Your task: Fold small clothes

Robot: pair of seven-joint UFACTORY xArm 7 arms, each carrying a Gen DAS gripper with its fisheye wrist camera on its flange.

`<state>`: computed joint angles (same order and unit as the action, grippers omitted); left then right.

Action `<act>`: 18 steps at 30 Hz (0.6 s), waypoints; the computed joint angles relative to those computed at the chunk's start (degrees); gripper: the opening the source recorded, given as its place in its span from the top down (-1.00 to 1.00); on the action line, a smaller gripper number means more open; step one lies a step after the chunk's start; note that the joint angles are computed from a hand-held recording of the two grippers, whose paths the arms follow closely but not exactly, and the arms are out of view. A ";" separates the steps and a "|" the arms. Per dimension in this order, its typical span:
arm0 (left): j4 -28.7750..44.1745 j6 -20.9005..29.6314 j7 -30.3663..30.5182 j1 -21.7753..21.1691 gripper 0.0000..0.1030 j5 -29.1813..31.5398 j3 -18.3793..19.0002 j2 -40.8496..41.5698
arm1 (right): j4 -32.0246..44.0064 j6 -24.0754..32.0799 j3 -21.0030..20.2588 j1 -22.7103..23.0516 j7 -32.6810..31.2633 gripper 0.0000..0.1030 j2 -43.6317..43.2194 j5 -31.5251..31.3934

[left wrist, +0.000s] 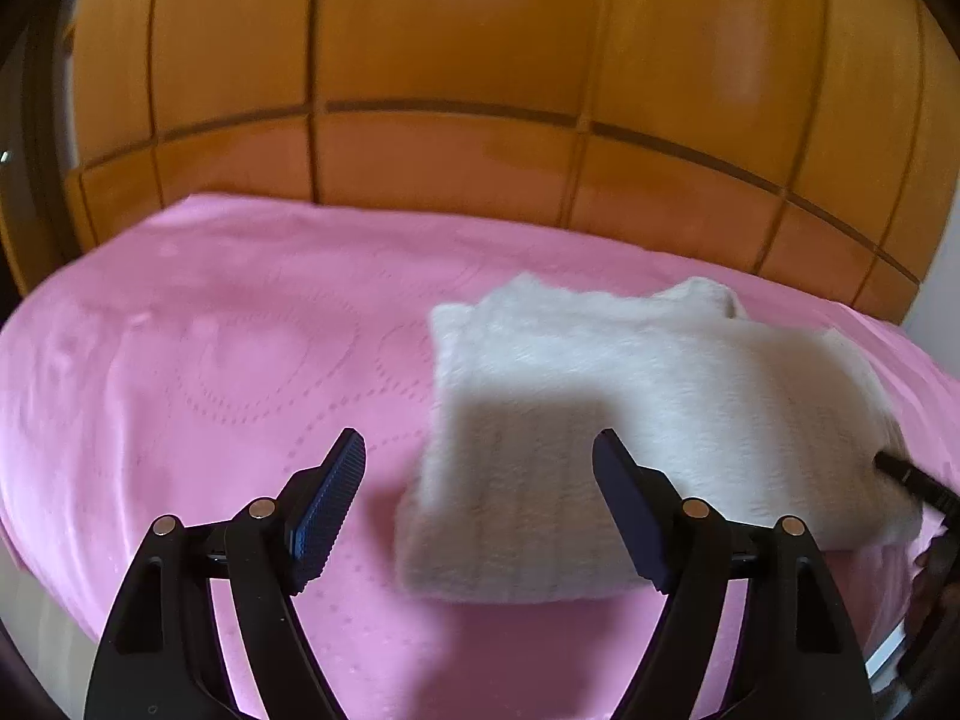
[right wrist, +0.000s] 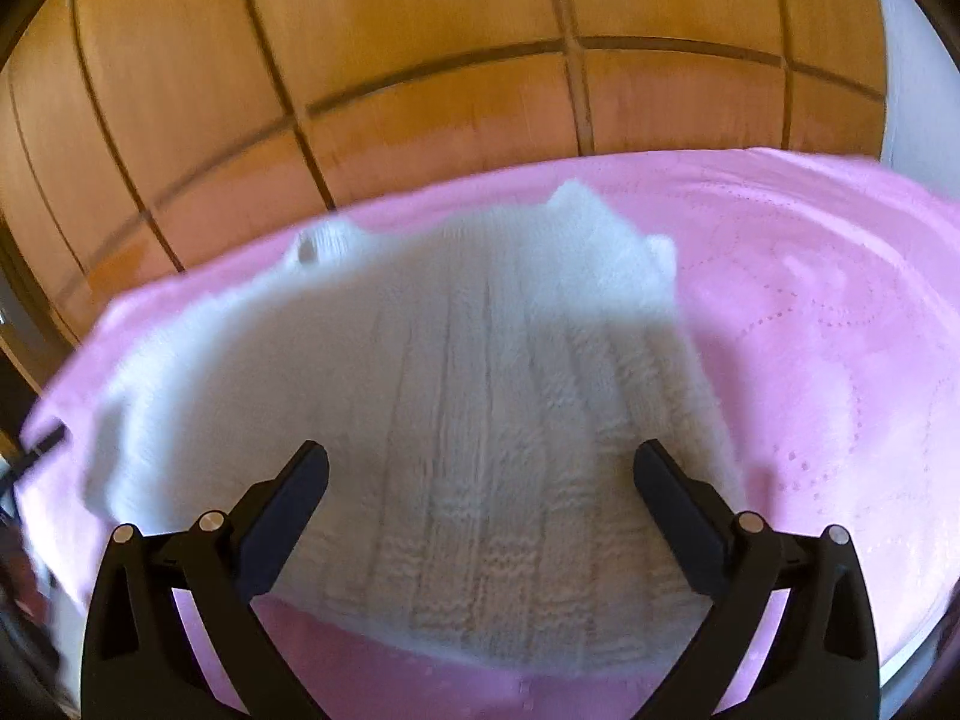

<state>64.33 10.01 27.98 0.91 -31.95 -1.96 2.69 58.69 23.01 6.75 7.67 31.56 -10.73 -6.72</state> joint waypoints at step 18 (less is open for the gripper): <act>4.57 4.10 -7.80 -1.73 -0.62 12.51 -1.54 4.81 | 0.72 0.47 -9.39 0.26 -32.22 -0.96 3.13 44.94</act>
